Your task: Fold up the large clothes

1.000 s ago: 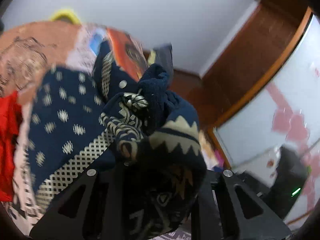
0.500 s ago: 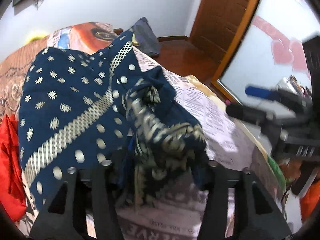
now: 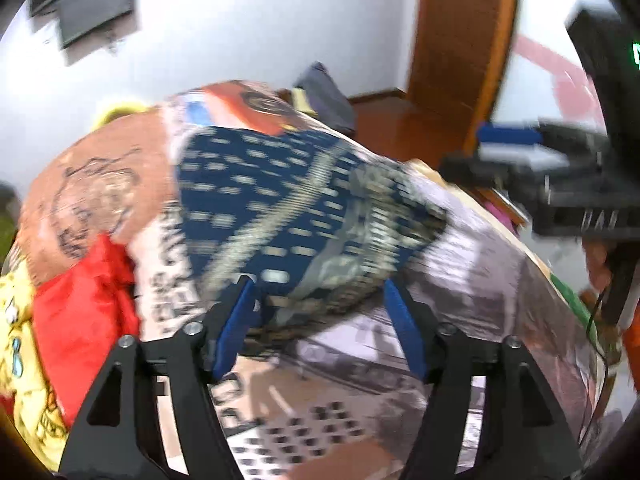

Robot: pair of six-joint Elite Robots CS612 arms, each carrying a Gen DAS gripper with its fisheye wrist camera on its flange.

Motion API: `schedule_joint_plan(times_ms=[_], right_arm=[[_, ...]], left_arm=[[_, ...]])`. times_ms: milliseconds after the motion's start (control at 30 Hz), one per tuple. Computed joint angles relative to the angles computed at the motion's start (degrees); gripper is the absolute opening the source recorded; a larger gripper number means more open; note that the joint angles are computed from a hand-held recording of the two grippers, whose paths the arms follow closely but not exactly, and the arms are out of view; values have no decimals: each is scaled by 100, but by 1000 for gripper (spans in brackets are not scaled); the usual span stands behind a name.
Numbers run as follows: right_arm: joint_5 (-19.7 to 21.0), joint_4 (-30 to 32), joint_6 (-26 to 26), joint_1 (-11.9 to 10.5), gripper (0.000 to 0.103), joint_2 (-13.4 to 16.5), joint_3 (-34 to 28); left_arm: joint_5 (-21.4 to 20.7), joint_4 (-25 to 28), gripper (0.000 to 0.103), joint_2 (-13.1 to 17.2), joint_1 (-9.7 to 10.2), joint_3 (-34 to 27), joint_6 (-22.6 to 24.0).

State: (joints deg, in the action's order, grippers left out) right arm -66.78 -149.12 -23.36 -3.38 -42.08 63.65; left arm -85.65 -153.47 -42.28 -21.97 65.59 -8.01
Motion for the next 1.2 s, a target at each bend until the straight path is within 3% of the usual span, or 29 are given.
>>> schedule_joint_plan(times_ms=[133,333,433,600,800,933,1067,1200], right_arm=[[-1,265,19,120,77,175,-225],[-252,920,78,218,77,439,-586],[-545,974,-2,199,77,470,-578],[-487,1147,7,20,77,391,-440],[-408,971,90,-111,78,159,-159],[-413,742,75,-107,78,79,-85],[-231,524,140,-79,78,102,-165],[488,986,530,-122,78,300,-551]], left_arm=[[281,-32,75,214,165,-308,-583],[93,515,75,556,343,-743,-1274],[-61,263,81,527,387,-545,-1387],[-29,163,86,347,402,-170,-1217],[774,522,86,147,347,68,-919],[1115,473,85,99,343,102,-829],[855,201,86,108,399,4,-993],[275,190,86,303,470,-417,-1249]])
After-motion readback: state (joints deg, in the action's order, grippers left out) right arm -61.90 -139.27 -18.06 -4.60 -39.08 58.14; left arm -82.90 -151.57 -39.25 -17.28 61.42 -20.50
